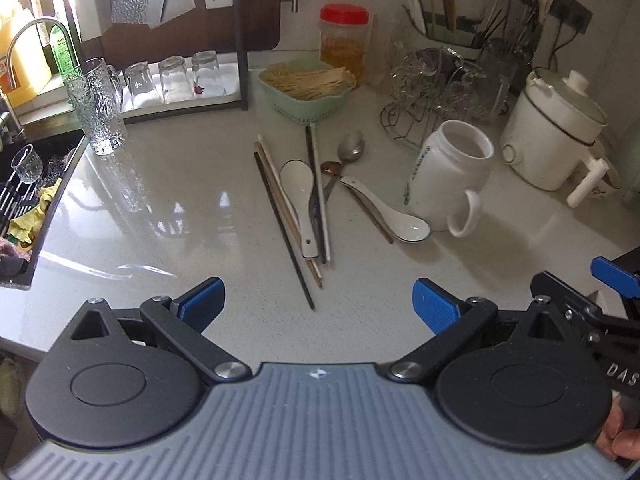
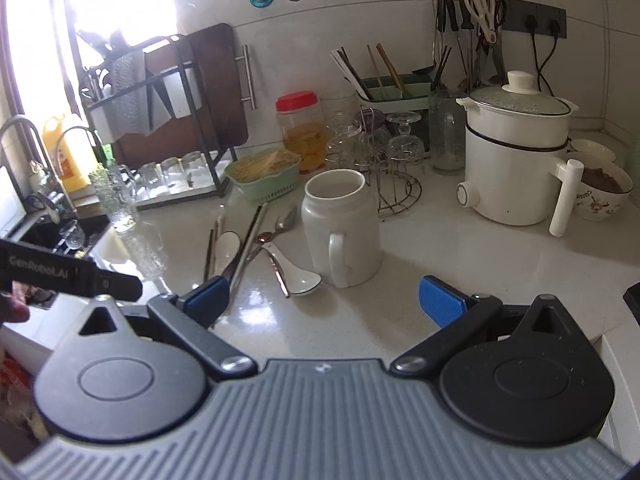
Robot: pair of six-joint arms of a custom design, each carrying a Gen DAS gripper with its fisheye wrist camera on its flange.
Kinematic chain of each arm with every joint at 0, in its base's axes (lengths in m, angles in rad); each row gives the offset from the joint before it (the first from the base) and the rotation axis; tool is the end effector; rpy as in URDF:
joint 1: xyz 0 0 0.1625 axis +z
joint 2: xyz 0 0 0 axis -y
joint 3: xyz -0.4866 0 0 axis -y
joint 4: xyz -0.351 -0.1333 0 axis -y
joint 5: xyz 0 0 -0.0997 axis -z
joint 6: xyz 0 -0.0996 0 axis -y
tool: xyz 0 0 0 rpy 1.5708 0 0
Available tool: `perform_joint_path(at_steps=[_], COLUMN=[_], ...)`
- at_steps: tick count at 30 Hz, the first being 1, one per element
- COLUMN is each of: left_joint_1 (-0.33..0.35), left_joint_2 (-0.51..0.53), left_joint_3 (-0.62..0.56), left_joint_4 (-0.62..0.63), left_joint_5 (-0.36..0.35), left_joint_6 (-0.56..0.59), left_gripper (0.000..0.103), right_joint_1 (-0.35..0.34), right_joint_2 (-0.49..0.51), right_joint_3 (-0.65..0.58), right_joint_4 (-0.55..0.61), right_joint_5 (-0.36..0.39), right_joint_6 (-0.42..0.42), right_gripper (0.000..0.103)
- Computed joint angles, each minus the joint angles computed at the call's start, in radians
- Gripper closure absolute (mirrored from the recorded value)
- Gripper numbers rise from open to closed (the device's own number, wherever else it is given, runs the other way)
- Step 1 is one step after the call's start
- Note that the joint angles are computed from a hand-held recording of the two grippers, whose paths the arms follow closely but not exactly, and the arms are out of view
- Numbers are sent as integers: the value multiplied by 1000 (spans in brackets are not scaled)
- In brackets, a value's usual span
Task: Organize utensils
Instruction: 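Move the left tool toward the white ceramic spoon among the chopsticks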
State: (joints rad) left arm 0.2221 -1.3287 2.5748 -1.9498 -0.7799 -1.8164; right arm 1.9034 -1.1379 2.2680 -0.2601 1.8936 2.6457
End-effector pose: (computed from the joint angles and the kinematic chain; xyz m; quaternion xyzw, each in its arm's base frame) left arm -0.1889 -0.2519 0.1809 -0.0366 0.8522 -0.3541 0.3835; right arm 0.2067 -0.2868 0.1503 0.3226 -0.8708 0.3254 0.1781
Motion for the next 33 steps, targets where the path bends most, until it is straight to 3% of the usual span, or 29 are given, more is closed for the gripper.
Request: perform_joint_path(at_steps=[5,10,14,24,33], left_joint_1=[77,151,185,221,351], left_joint_2=[-6,2,14,76,91], left_joint_3=[-2,-8,-3,10,69], left_joint_4=[-69,-128,-193,-257,-549], left_joint_5=[23,55,79,137,183], left_joint_6=[95,173,240,251,458], left_gripper=[2,2,2,3,8], right_joint_1=[-4,-20,-28,-57,-26], right_joint_2=[22,54,68,114,229], right_joint_3=[16,-15,-41,-106,-235], right_joint_4=[-88,-65,-20,26,68], right_joint_5=[11,8,19,-31,57], right_joint_6=[-13,-8,2,-63,-3], right_gripper=[0,0,0,0,0])
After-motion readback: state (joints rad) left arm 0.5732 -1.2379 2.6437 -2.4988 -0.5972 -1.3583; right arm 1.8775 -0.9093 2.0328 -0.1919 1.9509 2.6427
